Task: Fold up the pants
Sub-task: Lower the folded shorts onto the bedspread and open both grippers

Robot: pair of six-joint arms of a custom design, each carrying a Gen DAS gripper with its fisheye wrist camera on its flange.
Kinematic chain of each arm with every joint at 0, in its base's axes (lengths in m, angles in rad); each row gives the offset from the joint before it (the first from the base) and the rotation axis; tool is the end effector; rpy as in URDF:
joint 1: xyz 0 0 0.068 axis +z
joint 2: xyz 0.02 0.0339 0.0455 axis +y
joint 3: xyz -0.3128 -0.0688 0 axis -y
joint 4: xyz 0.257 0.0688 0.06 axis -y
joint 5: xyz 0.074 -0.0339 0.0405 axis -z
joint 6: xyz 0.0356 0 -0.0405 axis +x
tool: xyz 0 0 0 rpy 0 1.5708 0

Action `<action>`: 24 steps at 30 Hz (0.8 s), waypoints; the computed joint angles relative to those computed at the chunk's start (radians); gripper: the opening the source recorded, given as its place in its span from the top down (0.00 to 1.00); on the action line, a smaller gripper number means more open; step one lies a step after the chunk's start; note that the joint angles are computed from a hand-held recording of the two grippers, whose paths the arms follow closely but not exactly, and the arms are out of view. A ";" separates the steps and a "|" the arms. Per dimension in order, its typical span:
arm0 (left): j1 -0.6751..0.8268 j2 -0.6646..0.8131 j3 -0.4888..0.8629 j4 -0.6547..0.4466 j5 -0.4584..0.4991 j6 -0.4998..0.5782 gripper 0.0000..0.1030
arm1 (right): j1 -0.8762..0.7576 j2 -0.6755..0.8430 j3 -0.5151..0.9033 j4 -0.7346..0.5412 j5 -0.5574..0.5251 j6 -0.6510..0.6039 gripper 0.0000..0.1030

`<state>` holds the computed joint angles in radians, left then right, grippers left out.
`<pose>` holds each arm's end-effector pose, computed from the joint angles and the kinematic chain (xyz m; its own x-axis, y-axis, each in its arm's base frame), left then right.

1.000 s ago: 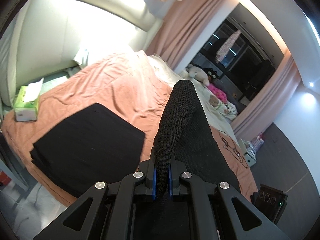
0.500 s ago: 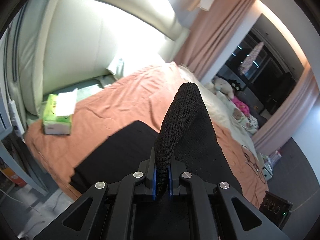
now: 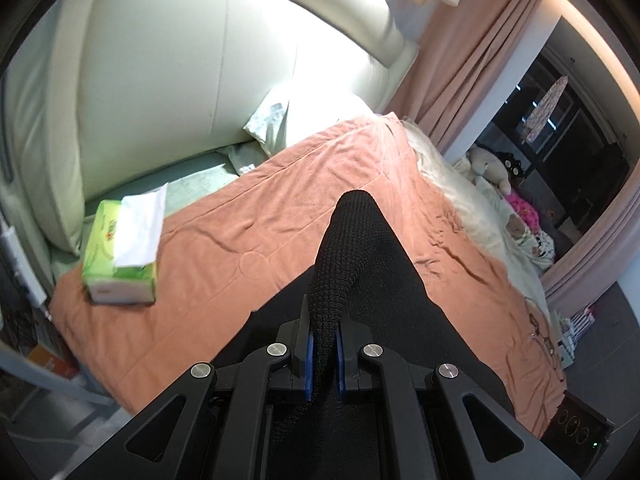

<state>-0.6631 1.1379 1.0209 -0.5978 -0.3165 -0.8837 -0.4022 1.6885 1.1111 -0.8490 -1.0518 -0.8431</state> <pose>0.1900 -0.1344 0.3564 -0.6367 -0.4349 -0.6368 -0.1458 0.8788 -0.4545 0.3047 -0.0960 0.2434 -0.6648 -0.1197 -0.7373 -0.6273 0.6254 0.4641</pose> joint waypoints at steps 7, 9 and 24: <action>0.099 0.140 0.050 0.062 0.065 0.079 0.92 | 0.017 0.071 0.042 0.072 -0.009 0.089 0.79; 0.111 0.180 0.078 0.071 0.066 0.097 0.93 | 0.022 0.064 0.032 0.125 -0.018 0.125 0.79; 0.048 0.175 0.040 -0.055 -0.033 0.041 0.67 | -0.074 0.222 0.144 0.093 0.032 0.209 0.40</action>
